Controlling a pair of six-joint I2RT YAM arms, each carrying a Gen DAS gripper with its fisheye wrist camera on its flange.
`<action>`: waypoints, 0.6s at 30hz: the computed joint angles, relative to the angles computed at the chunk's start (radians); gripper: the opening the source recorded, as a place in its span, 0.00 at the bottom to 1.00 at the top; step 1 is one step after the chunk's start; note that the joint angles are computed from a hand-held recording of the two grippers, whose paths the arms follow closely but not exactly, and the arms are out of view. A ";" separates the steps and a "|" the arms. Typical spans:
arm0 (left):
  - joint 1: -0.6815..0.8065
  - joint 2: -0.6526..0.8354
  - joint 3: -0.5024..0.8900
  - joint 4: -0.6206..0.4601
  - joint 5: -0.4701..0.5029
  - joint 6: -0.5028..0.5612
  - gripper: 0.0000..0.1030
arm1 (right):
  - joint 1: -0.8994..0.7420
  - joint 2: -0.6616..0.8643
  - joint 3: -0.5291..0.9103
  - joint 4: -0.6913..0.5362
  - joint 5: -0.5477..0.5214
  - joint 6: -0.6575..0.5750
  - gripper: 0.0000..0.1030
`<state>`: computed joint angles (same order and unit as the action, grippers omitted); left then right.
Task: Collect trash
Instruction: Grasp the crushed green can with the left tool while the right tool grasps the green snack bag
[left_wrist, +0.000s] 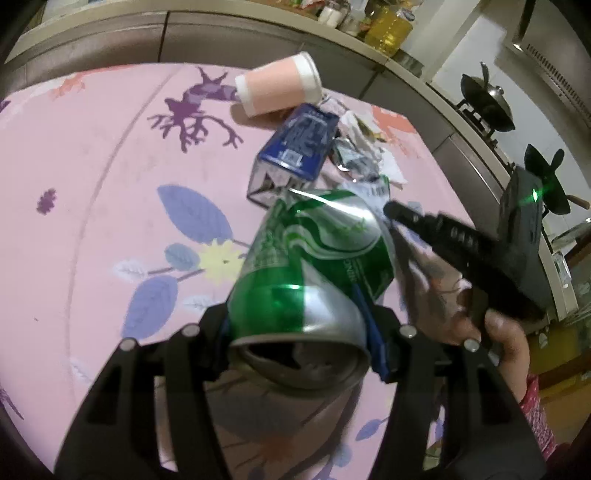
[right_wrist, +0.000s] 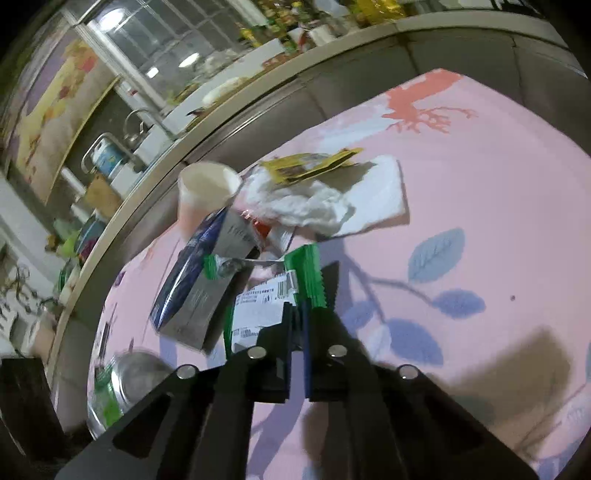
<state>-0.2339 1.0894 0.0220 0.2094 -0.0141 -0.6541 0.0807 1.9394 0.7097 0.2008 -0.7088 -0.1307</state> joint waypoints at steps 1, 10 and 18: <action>0.000 -0.023 0.002 -0.021 -0.002 0.001 0.54 | -0.015 -0.017 -0.021 0.001 -0.019 -0.014 0.00; -0.150 0.058 0.138 -0.051 -0.057 -0.009 0.54 | -0.324 -0.103 -0.036 -0.113 -0.240 -0.081 0.00; -0.355 0.583 0.569 0.015 -0.006 0.052 0.54 | -0.695 0.038 0.139 -0.195 -0.276 -0.148 0.00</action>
